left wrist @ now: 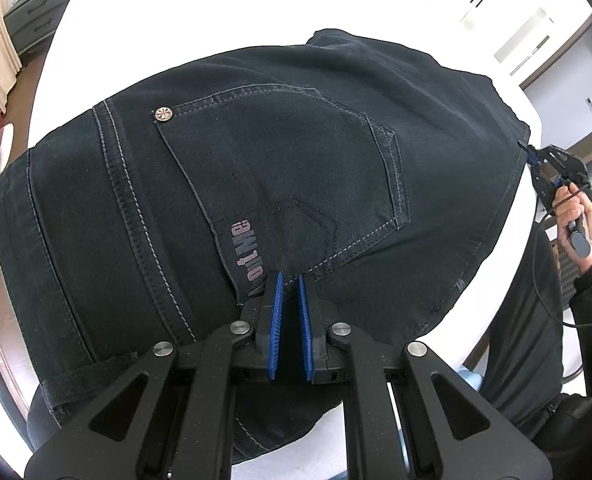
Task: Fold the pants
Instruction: 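Release the leg and move the right tool toward the jeans waistband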
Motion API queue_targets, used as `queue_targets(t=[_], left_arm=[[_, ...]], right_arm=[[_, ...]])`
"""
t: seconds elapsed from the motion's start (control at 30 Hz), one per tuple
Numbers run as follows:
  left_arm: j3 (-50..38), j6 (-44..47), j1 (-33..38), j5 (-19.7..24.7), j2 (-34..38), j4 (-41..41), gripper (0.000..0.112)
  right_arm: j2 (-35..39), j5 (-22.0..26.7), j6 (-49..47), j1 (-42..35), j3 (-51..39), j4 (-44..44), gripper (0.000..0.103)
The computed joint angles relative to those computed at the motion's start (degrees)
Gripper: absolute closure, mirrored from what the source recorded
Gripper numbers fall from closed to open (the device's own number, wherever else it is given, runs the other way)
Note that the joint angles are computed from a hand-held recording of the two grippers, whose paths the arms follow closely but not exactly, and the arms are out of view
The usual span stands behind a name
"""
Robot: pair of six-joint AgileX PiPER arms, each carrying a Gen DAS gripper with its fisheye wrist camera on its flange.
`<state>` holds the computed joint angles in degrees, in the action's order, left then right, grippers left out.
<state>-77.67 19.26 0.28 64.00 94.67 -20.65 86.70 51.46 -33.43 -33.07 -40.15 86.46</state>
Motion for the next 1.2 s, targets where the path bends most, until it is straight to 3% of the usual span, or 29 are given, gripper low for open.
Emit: queue_targets(t=[0.27, 0.67, 0.77, 0.93, 1.13, 1.17, 1.2], left_arm=[[0.01, -1.04, -0.51, -0.34, 0.04, 0.5, 0.104], [-0.27, -1.1, -0.33, -0.16, 0.36, 0.72, 0.104], [-0.11, -1.18, -0.22, -0.35, 0.32, 0.54, 0.104], [0.06, -1.04, -0.15, -0.43, 0.29, 0.54, 0.104], [1.02, -0.29, 0.55, -1.17, -0.16, -0.53, 0.104], [1.48, -0.02, 0.88, -1.54, -0.4, -1.0, 0.104], [1.98, 0.25, 1.22, -1.93, -0.65, -1.5, 0.104]], right_arm=[[6.23, -1.39, 1.04, -4.06, -6.35, 2.81, 0.099], [8.29, -3.37, 0.27, -7.57, -7.7, 8.08, 0.098], [8.61, -5.27, 4.04, -7.93, -11.19, 2.26, 0.1], [5.52, -8.54, 6.63, -8.35, -8.93, -0.66, 0.102], [7.45, -6.78, 3.55, -9.28, -9.05, -1.31, 0.103], [6.94, -6.55, 4.29, -9.5, -9.63, -3.38, 0.103], [6.03, -7.22, 5.56, -9.34, -10.07, -5.09, 0.094]])
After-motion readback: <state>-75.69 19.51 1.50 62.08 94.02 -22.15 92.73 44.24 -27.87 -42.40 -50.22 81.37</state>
